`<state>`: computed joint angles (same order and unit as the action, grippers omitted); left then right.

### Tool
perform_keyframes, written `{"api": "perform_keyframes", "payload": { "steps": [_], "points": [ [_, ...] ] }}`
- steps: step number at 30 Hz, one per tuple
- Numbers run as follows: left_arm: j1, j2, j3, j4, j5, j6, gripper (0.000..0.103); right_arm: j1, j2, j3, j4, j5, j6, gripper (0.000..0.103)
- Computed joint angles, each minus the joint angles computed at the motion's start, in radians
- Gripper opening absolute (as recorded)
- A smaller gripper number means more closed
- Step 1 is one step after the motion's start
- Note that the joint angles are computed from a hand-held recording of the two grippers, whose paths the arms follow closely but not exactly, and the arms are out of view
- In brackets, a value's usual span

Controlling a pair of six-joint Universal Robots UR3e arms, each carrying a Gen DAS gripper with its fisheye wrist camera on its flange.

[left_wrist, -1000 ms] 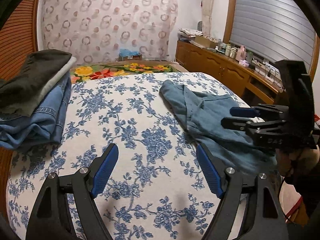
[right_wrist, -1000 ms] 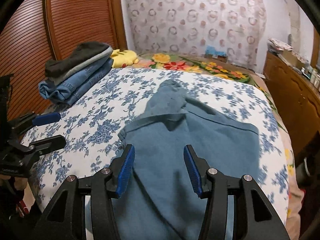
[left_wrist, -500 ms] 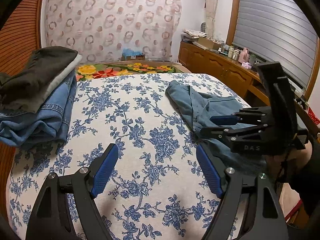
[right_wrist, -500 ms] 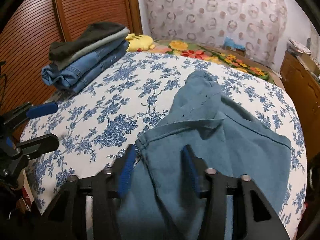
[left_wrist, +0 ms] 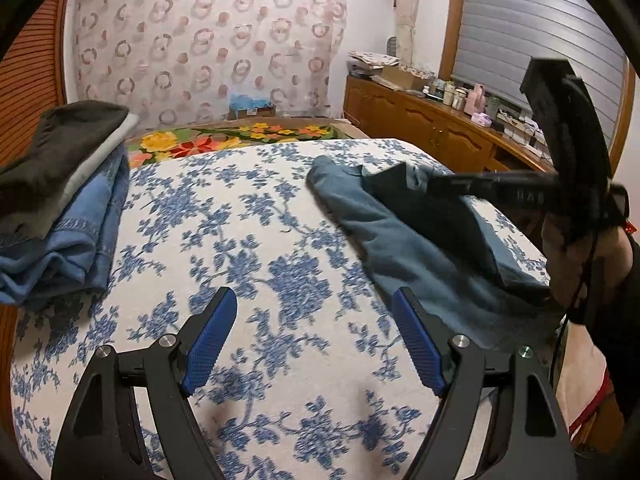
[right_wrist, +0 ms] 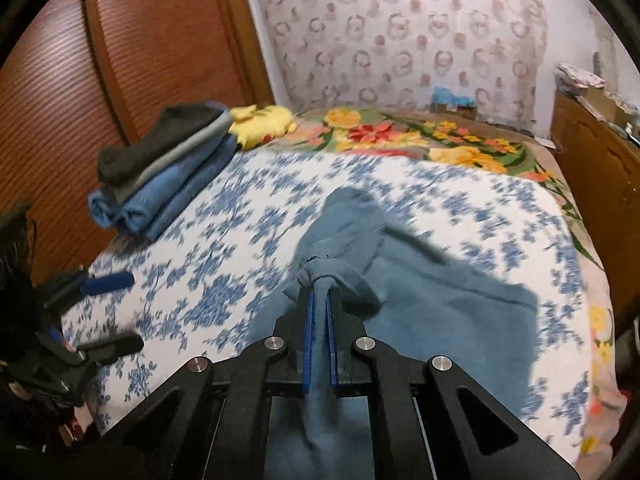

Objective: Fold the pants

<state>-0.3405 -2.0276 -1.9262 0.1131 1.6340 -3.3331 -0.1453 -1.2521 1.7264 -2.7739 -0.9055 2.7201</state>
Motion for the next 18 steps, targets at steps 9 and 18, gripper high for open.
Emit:
{"api": "perform_keyframes", "payload": {
  "steps": [9, 18],
  "points": [
    [-0.054, -0.087, 0.163, -0.1, -0.014, 0.032, 0.081, -0.025, 0.022, -0.052, 0.041, -0.07, 0.022, 0.006],
    [-0.068, -0.16, 0.253, -0.201, -0.036, 0.037, 0.081, 0.008, 0.144, -0.23, 0.209, -0.149, 0.07, 0.034]
  ]
}}
